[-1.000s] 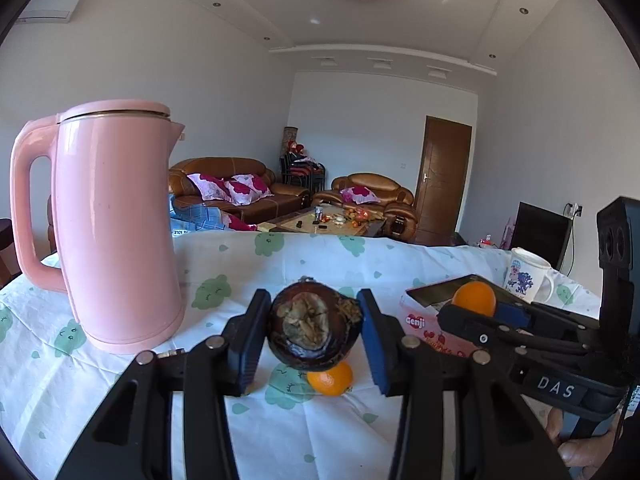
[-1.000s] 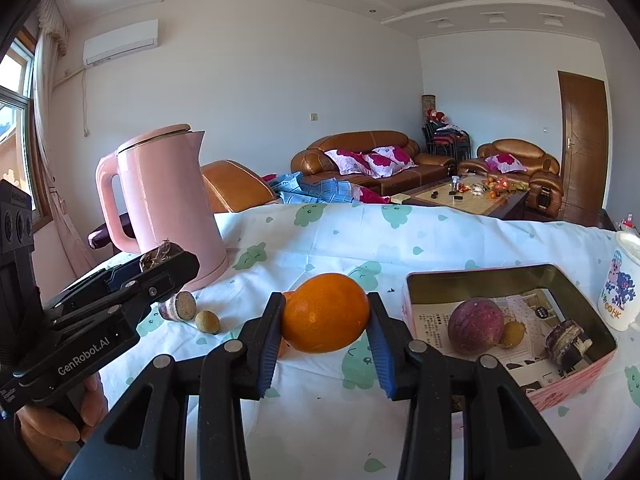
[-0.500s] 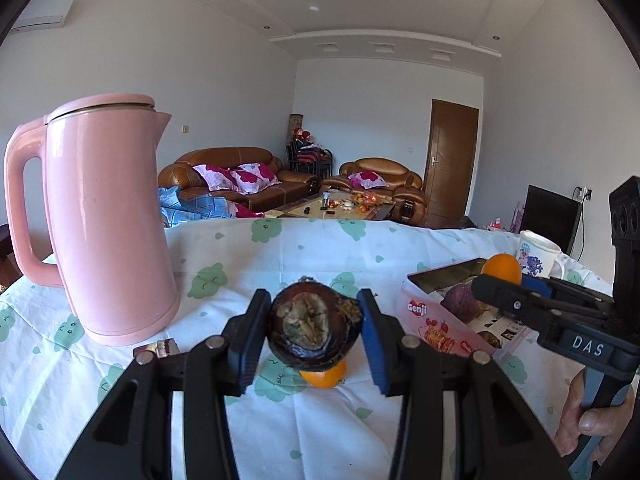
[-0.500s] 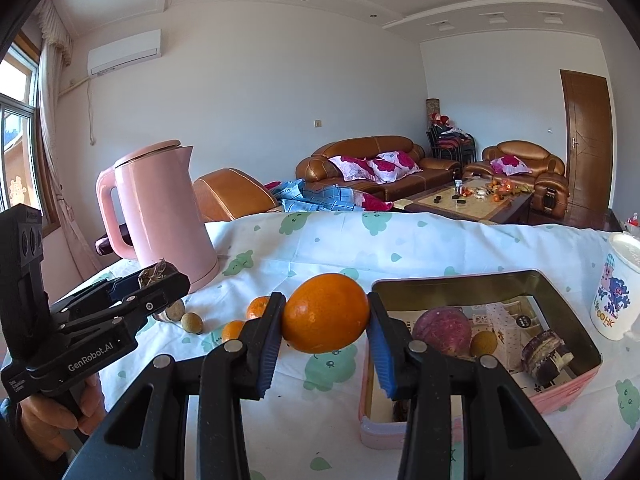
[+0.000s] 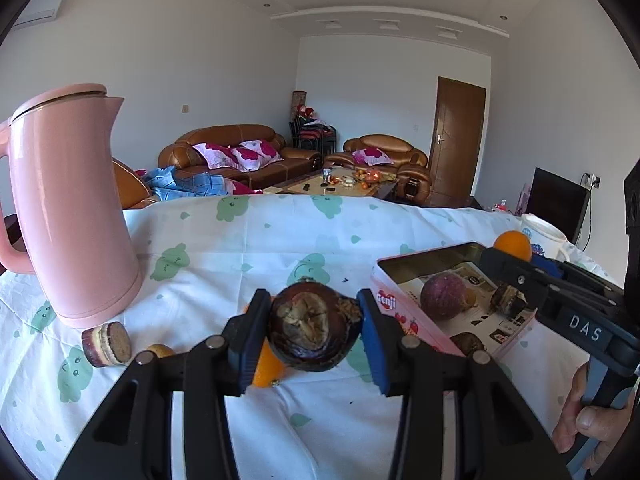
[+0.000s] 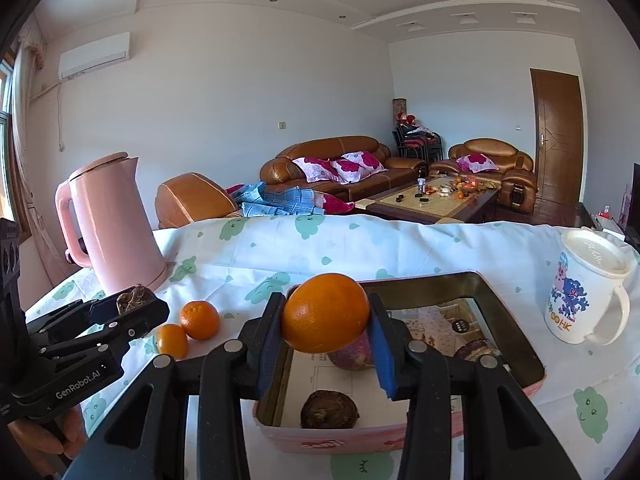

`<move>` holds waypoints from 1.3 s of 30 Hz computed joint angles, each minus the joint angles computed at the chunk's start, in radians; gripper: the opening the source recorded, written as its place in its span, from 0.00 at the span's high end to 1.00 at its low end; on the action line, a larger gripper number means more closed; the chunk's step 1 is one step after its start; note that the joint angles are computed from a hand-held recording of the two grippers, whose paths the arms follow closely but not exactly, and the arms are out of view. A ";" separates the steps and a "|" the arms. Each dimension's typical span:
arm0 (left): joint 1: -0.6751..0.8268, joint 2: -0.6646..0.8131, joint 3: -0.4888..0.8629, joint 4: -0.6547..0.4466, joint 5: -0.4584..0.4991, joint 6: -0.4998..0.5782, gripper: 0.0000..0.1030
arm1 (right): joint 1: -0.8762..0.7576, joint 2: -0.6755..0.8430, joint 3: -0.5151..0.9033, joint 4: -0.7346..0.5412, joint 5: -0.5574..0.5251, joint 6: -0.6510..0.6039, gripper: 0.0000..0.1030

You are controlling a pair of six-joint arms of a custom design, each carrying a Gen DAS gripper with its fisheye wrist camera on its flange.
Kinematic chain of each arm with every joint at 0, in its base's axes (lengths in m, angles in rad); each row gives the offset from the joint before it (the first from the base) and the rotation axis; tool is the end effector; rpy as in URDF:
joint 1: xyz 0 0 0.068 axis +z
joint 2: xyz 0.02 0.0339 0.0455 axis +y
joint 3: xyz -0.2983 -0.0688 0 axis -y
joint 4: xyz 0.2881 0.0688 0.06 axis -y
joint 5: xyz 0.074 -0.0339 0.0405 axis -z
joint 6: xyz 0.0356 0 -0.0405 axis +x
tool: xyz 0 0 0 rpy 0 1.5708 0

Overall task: Organize fruits
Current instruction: 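Carry the orange and mangosteen over the tin box with both tools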

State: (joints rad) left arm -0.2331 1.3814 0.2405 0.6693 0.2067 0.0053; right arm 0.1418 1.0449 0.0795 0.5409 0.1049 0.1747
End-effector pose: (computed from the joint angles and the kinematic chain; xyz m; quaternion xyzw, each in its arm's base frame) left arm 0.2274 -0.0615 0.1201 0.1544 0.8358 -0.1465 0.5062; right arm 0.1819 0.0222 0.1237 0.0422 0.8385 0.0418 0.5417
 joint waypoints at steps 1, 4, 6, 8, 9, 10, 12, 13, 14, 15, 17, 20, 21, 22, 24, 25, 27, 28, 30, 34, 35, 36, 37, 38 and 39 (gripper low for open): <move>-0.016 0.000 0.006 -0.007 -0.017 -0.007 0.55 | -0.022 0.003 0.001 0.000 -0.012 -0.007 0.59; -0.058 0.005 0.032 -0.029 -0.049 -0.034 0.55 | -0.096 0.012 0.002 0.002 -0.059 -0.023 0.59; -0.087 0.006 0.045 -0.036 -0.070 -0.046 0.55 | -0.141 0.012 0.000 0.006 -0.082 -0.033 0.59; -0.120 0.010 0.056 -0.035 -0.095 -0.051 0.56 | -0.198 -0.001 -0.002 -0.004 -0.119 -0.048 0.59; -0.137 0.015 0.062 -0.034 -0.108 -0.054 0.55 | -0.224 -0.005 -0.001 -0.009 -0.134 -0.055 0.59; -0.151 0.017 0.068 -0.035 -0.119 -0.057 0.55 | -0.249 -0.005 0.000 -0.011 -0.151 -0.060 0.59; -0.177 0.024 0.082 -0.041 -0.132 -0.068 0.55 | -0.307 -0.001 0.002 -0.011 -0.194 -0.067 0.59; -0.189 0.030 0.091 -0.043 -0.136 -0.074 0.55 | -0.331 -0.004 0.004 -0.016 -0.211 -0.070 0.59; -0.201 0.035 0.096 -0.043 -0.142 -0.077 0.55 | -0.355 -0.002 0.006 -0.016 -0.228 -0.074 0.59; -0.215 0.040 0.102 -0.041 -0.150 -0.079 0.55 | -0.376 -0.002 0.007 -0.017 -0.241 -0.077 0.59; -0.242 0.050 0.111 -0.039 -0.169 -0.083 0.56 | -0.414 -0.001 0.011 -0.022 -0.272 -0.080 0.59; -0.278 0.066 0.128 -0.040 -0.189 -0.091 0.55 | -0.464 -0.004 0.016 -0.026 -0.300 -0.096 0.59; -0.289 0.072 0.134 -0.041 -0.194 -0.093 0.55 | -0.484 -0.010 0.016 -0.029 -0.312 -0.100 0.59; -0.298 0.077 0.140 -0.041 -0.199 -0.097 0.55 | -0.496 -0.010 0.019 -0.030 -0.317 -0.101 0.59; -0.313 0.086 0.154 -0.046 -0.195 -0.113 0.55 | -0.529 0.004 0.027 -0.030 -0.334 -0.106 0.59; -0.323 0.092 0.162 -0.048 -0.193 -0.121 0.55 | -0.546 0.022 0.033 -0.024 -0.344 -0.107 0.59; -0.350 0.105 0.179 -0.053 -0.200 -0.134 0.55 | -0.570 0.058 0.045 -0.016 -0.359 -0.106 0.59; -0.364 0.112 0.185 -0.052 -0.205 -0.137 0.55 | -0.577 0.071 0.051 -0.015 -0.364 -0.104 0.59; -0.398 0.128 0.198 -0.050 -0.221 -0.145 0.55 | -0.585 0.099 0.062 -0.008 -0.368 -0.103 0.59; -0.450 0.172 0.226 -0.067 -0.220 -0.160 0.55 | -0.602 0.145 0.083 0.007 -0.370 -0.111 0.59; -0.459 0.185 0.231 -0.072 -0.209 -0.152 0.55 | -0.606 0.157 0.089 0.004 -0.374 -0.113 0.59; -0.470 0.196 0.237 -0.082 -0.209 -0.134 0.55 | -0.612 0.171 0.097 -0.002 -0.387 -0.109 0.59; -0.488 0.204 0.243 -0.096 -0.226 -0.114 0.55 | -0.618 0.184 0.104 -0.011 -0.407 -0.105 0.59; -0.503 0.215 0.249 -0.100 -0.248 -0.095 0.55 | -0.619 0.196 0.111 -0.019 -0.423 -0.102 0.59; -0.513 0.227 0.257 -0.106 -0.265 -0.081 0.55 | -0.603 0.206 0.119 -0.025 -0.414 -0.101 0.59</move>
